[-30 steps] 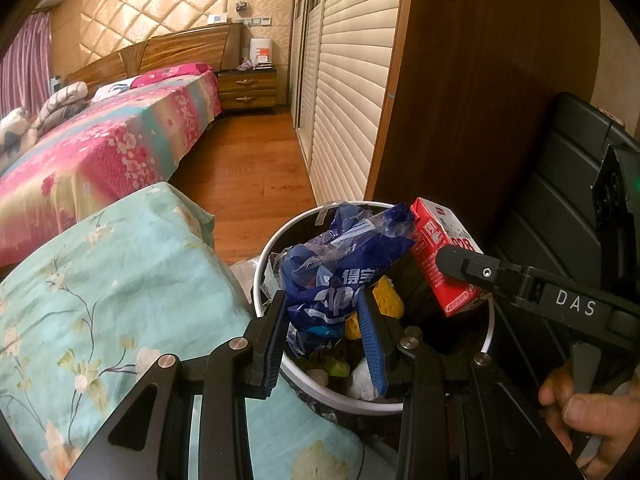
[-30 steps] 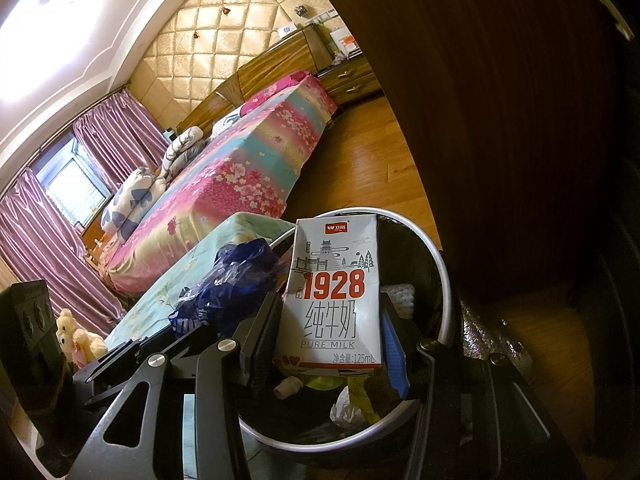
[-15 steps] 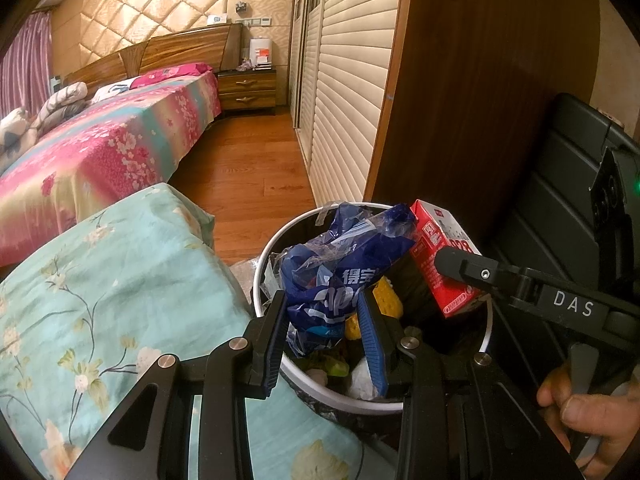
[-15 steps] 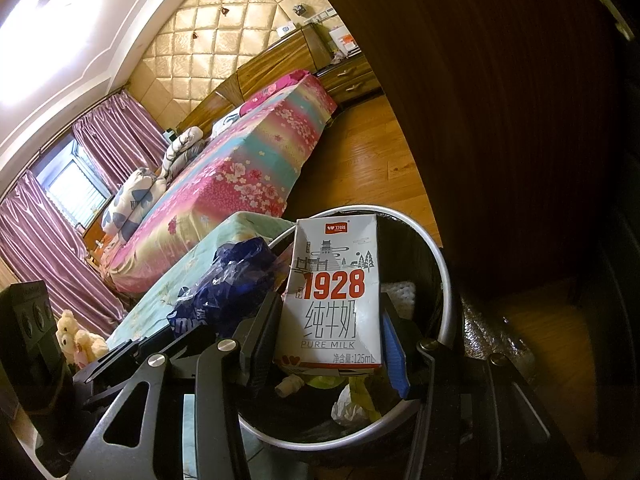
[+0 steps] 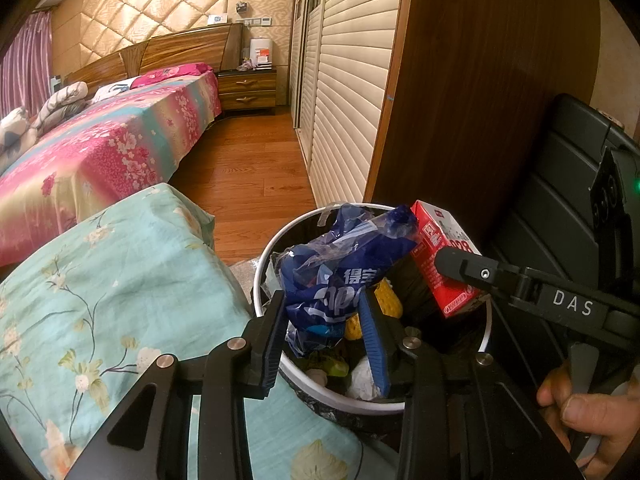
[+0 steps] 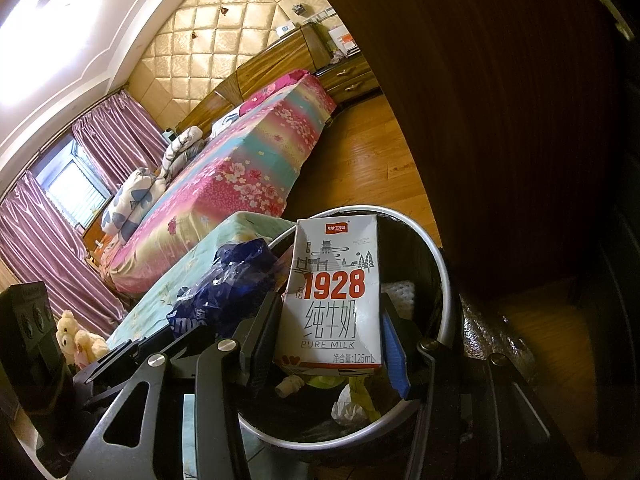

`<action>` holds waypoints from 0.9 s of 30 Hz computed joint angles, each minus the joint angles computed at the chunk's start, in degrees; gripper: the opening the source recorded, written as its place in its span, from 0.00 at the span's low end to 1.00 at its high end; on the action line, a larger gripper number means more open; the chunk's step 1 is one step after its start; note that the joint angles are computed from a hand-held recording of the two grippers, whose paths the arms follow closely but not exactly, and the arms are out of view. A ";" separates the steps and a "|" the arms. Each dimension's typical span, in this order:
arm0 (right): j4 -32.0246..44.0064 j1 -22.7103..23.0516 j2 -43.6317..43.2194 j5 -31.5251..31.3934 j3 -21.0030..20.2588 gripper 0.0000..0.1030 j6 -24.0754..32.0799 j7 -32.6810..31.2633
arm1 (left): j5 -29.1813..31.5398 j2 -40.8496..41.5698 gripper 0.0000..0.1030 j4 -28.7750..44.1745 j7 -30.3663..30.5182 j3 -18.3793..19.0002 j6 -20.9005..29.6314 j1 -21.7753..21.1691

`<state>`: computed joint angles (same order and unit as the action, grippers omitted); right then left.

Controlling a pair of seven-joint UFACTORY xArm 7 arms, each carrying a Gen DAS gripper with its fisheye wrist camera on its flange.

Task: Collect trash
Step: 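Hold the wrapper and carton above the bin opening, then open both tools to drop the wrapper and carton into the bin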

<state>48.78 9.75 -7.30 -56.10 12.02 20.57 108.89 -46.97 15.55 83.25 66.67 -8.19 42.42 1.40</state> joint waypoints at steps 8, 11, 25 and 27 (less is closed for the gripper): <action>-0.01 0.02 0.01 0.25 -0.11 0.47 -0.05 -0.36 | -0.17 0.00 0.35 0.00 0.32 -0.01 -0.07 0.14; 0.16 0.26 0.05 1.21 -0.04 0.49 0.40 -1.10 | -0.44 -0.32 0.39 -0.30 0.67 -0.06 -0.40 0.18; -0.32 0.70 -2.75 0.06 2.69 0.73 3.89 2.91 | -4.82 -4.77 0.61 -5.39 4.21 2.07 -0.69 1.52; 0.18 1.06 -2.73 0.05 3.10 0.74 4.56 2.83 | -5.55 -5.79 0.62 -6.44 4.54 2.63 -0.24 1.75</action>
